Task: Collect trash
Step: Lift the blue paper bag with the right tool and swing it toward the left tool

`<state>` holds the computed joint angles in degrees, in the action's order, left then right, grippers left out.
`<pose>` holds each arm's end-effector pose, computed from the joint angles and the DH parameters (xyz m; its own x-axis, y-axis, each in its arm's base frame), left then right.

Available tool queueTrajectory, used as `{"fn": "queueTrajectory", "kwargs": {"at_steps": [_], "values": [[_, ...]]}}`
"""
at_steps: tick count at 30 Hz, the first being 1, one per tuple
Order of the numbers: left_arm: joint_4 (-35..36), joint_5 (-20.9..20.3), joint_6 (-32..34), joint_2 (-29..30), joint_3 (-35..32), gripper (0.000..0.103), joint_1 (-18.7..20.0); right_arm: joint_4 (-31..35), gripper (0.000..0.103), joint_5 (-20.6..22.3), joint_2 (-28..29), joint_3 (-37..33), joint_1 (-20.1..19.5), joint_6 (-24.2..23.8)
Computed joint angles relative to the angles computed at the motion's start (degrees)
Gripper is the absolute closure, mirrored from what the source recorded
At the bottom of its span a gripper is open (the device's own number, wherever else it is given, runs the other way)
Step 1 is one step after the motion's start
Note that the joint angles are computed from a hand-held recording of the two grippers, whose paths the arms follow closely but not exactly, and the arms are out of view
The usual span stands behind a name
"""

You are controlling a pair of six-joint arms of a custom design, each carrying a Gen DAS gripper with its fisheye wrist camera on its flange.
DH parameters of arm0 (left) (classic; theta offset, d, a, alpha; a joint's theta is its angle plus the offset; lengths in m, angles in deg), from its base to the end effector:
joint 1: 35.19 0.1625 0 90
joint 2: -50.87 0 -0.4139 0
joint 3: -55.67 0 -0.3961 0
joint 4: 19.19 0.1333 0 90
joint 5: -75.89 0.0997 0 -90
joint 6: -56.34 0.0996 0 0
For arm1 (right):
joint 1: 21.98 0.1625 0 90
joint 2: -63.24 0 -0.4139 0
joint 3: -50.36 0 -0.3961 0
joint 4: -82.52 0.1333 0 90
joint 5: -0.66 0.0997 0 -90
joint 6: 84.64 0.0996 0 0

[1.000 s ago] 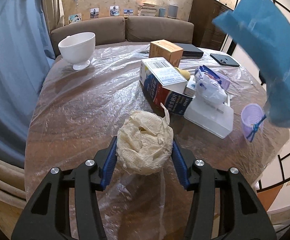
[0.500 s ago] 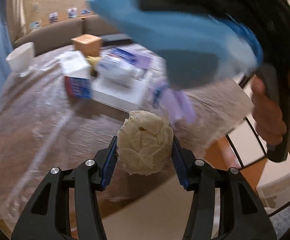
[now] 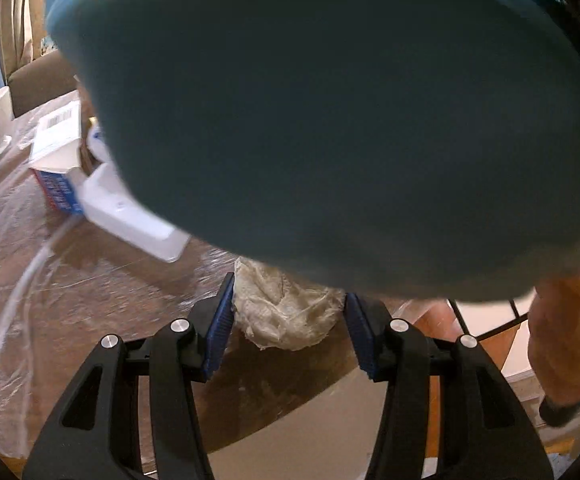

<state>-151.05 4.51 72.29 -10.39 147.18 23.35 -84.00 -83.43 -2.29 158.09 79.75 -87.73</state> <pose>-0.2025 -0.6473 0.2535 -0.6690 0.6525 -0.3560 0.7229 0.6825 -0.1076 0.2632 -0.5613 0.2475 -0.9517 -0.3023 -0.0545 -0.2195 0.7935 -0.5676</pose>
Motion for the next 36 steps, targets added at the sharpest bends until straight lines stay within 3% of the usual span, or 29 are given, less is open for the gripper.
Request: {"fn": "queueTrajectory", "kwargs": {"at_steps": [12, 17, 20, 22, 24, 29, 32, 36], "values": [[-3.48, 0.18, -2.99, 1.25, -0.38, 0.05, 0.58, -7.16, 0.04, 9.82, -4.29, 4.05, -2.4, 4.23], [-4.14, -0.2, -3.74, 0.26, -0.24, 0.05, 1.43, -3.26, 0.048, 2.61, -3.82, 2.39, -1.07, 3.17], [-4.63, 1.49, -2.62, -1.7, 1.58, 0.05, 1.43, -2.19, 0.052, 2.32, -3.49, 2.98, -2.08, 4.16], [-4.0, 2.37, -3.08, -2.15, 1.75, 0.05, 1.92, -1.68, 0.051, -1.11, -2.94, 3.01, -1.52, 3.33], [-3.77, 3.62, -3.75, -2.61, 1.81, 0.05, 2.36, -0.35, 0.043, -7.81, -1.89, 2.28, 0.21, 1.23], [-3.81, 3.26, -5.71, -2.76, 0.77, 0.051, 4.15, -0.46, 0.041, -13.24, 0.26, 1.88, 3.11, -6.97], [-4.53, 5.38, -3.14, -4.51, 2.1, 0.05, 3.66, -1.14, 0.023, -16.26, 1.96, 1.25, 4.58, -8.98], [-4.11, 7.02, -2.98, -5.65, 1.74, 0.05, 4.1, -3.19, 0.017, -20.89, 4.62, 0.56, 6.62, -14.39]]}}
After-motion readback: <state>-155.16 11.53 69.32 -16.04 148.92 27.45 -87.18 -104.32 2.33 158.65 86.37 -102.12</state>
